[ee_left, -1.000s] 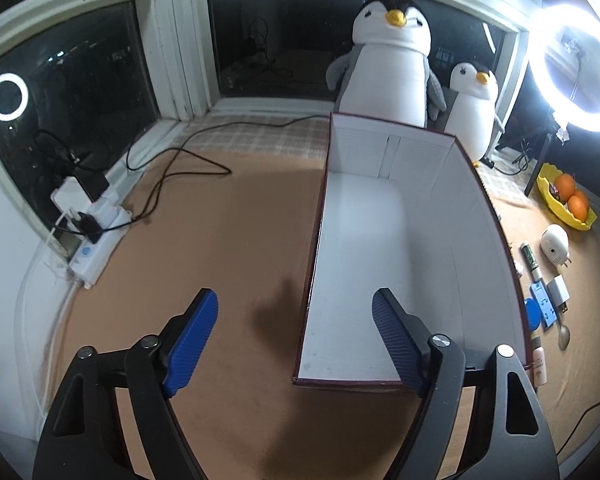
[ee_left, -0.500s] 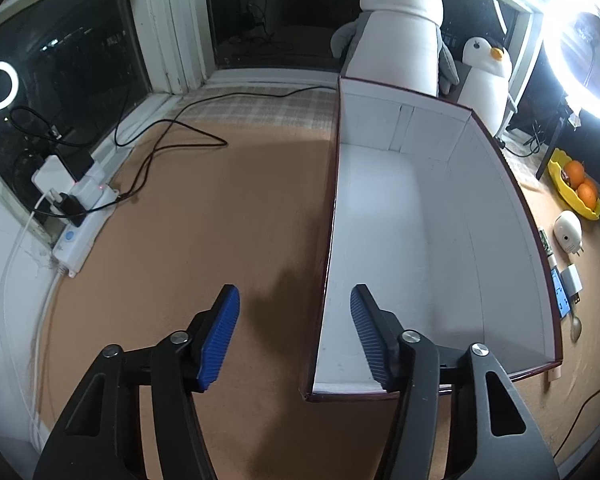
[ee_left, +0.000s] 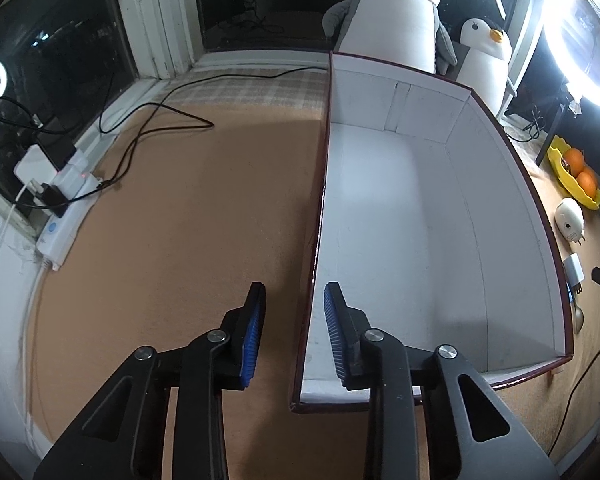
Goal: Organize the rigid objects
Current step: 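Move the right tool toward the white charger plug, then close the right gripper on the white charger plug and lift it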
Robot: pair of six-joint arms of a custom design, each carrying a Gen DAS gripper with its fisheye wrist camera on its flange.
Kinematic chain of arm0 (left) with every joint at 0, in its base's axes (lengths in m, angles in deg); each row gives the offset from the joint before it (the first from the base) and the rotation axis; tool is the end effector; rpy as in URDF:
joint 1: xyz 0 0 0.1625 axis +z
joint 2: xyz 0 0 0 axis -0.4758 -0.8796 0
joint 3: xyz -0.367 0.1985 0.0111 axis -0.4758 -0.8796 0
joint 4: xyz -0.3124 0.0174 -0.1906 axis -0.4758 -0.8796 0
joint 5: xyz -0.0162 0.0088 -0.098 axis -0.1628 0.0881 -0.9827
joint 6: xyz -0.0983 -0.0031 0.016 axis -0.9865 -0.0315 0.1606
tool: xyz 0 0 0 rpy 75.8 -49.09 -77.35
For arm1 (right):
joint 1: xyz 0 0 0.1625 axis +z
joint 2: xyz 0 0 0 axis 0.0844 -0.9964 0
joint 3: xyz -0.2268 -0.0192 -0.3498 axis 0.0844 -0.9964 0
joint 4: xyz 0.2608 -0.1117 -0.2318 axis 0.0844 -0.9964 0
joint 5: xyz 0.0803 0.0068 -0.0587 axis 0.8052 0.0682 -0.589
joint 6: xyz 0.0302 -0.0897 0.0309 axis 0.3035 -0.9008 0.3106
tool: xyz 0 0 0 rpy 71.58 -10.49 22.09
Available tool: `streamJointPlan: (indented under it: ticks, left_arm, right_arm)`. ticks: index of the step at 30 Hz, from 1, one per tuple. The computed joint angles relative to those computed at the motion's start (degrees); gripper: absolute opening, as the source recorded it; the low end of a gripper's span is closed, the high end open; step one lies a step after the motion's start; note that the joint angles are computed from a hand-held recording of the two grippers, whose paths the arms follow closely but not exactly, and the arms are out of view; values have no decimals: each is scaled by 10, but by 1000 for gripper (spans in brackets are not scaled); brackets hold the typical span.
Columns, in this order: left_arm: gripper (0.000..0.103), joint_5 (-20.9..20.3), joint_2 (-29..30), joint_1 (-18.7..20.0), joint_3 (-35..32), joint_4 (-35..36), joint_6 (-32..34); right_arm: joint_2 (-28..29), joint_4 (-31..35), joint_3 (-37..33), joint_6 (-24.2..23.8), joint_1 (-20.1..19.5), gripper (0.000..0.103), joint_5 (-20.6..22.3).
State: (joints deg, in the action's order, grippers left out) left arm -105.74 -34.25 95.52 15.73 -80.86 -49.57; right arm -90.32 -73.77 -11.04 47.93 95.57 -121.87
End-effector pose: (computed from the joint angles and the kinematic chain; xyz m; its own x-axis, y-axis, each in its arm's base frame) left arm -0.1185 -0.8028 0.2831 -0.7106 0.1429 -0.6889 0.4388 0.8555 -0.2751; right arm 0.1852 -0.7188 0.1943 -0.6621 0.4137 0.6249 -0.0713 0.7952 -0.6021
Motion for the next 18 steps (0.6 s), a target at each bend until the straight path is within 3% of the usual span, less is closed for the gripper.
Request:
streamJointPlan:
  ticks: [4, 15, 18]
  left_arm:
    - [24, 2, 5, 2, -6, 5, -2]
    - [24, 4, 10, 5, -13, 11, -8]
    - [24, 6, 11, 5, -13, 11, -7]
  right_arm:
    - [4, 42, -18, 17, -14, 67, 16]
    - [24, 86, -58, 17, -27, 67, 26]
    - [26, 97, -66, 22, -32, 59, 33]
